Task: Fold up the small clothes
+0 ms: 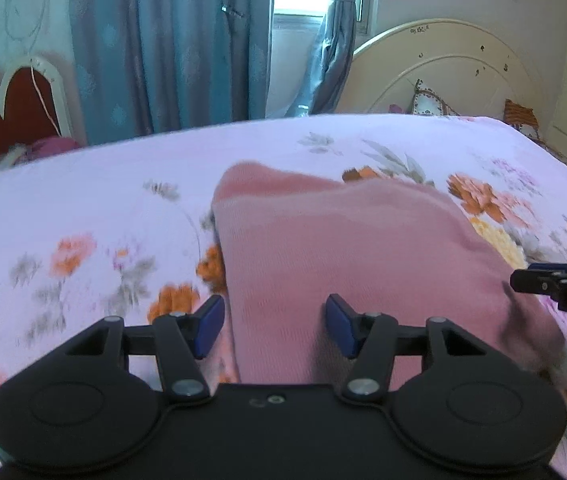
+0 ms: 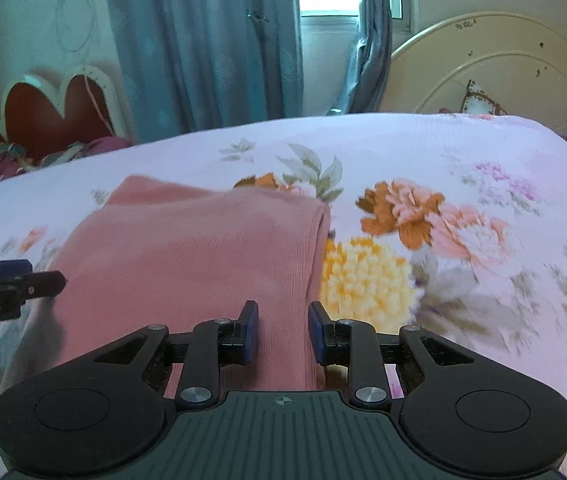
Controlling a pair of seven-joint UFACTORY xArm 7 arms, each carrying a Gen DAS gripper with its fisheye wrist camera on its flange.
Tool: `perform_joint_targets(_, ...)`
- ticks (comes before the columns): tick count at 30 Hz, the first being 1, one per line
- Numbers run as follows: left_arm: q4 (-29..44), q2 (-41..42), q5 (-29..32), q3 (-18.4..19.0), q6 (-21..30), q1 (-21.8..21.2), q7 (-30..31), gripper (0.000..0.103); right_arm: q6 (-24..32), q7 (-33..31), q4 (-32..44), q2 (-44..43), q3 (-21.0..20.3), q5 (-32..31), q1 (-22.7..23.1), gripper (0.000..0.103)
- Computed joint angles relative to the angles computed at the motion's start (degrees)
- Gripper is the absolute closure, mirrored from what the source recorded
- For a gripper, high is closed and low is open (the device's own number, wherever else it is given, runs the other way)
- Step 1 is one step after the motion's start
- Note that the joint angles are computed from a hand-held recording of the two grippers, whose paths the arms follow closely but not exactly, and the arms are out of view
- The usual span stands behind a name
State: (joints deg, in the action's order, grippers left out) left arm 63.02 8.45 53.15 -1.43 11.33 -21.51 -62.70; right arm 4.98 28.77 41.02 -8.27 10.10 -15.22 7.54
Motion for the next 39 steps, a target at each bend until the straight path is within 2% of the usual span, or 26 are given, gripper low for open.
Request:
perform_joint_targets(4, -3.48, -0.82, -8.22, -2.22, 0.04, 1.05, 6.46, 0.048, 2.28, -0.10, -3.01, -1.60, 0.15, -0.04, -0.05, 0.076)
perform_joint_targets(6, -4.76, -0.94, -10.08, -2.06, -0.56, 0.83, 6.41, 0.048, 2.00, -3.88, -4.70, -2.01, -2.81, 5.69, 2.99, 0.076)
perform_joint_targets(9, -6.44, -1.77, -13.61, -2.35, -1.75, 1.07, 7.93, 0.048, 2.35, -6.71, -5.90, -3.47, -3.64, 8.99, 3.97, 0.076)
perform_joint_targets(11, -7.27, -2.29, -17.96, -3.39, -1.90, 1.82, 12.73, 0.047, 2.96, -8.84, -6.36, -4.11, -4.34, 11.21, 4.90, 0.076)
perform_joint_targets(14, -8.30, -3.05, -28.01, -5.39, -1.96, 3.17, 21.71, 0.042, 4.14, -14.38, -5.98, -4.40, -7.41, 18.00, 8.29, 0.076)
perform_joint_targets(16, -8.69, -3.50, -29.29, -4.73, -3.01, 2.90, 21.63, 0.038, 3.88, -18.63, -5.63, -4.73, -10.00, 24.66, 10.98, 0.076)
perform_joint_targets(19, -7.34, -2.89, -27.96, -3.04, -4.03, 2.24, 17.53, 0.030, 3.62, -23.28, -3.18, -3.54, -12.22, 32.51, 13.00, 0.075)
perform_joint_targets(20, -6.53, -2.32, -28.01, -2.71, -4.26, 2.28, 17.14, 0.030, 3.57, -23.86, -2.07, -2.77, -11.95, 33.58, 12.55, 0.066)
perform_joint_targets(21, -5.57, -1.68, -27.93, -2.38, -4.11, 2.15, 16.82, 0.030, 3.00, -23.89, -1.17, -1.95, -11.29, 33.92, 11.69, 0.042)
perform_joint_targets(22, -4.43, -0.83, -28.05, -2.04, -4.09, 2.08, 16.67, 0.030, 1.97, -24.30, -0.35, -1.12, -10.99, 34.94, 11.36, 0.031)
perform_joint_targets(23, -3.50, -0.01, -28.45, -1.77, -4.22, 2.06, 16.76, 0.030, 1.02, -26.19, 0.59, -0.22, -11.42, 37.05, 11.89, 0.027)
perform_joint_targets(28, -0.49, 3.36, -33.48, -1.52, -5.45, 2.23, 19.05, 0.024, 3.32, -38.69, 8.03, 6.04, -12.39, 52.13, 13.16, 0.027)
perform_joint_targets(32, 1.88, 5.96, -35.59, -0.47, -6.30, 1.23, 20.96, 0.022, 6.03, -44.28, 13.17, 11.15, -9.94, 60.36, 10.32, 0.027)
perform_joint_targets(36, 3.90, 8.63, -43.30, -5.14, -7.34, 4.98, 28.64, 0.022, 7.13, -48.39, 15.94, 14.52, -6.53, 65.02, 6.72, 0.027)
perform_joint_targets(39, 5.89, 10.80, -49.58, -9.78, -6.59, 8.56, 34.26, 0.027, 6.73, -51.88, 17.12, 16.13, -3.50, 68.06, 4.07, 0.027)
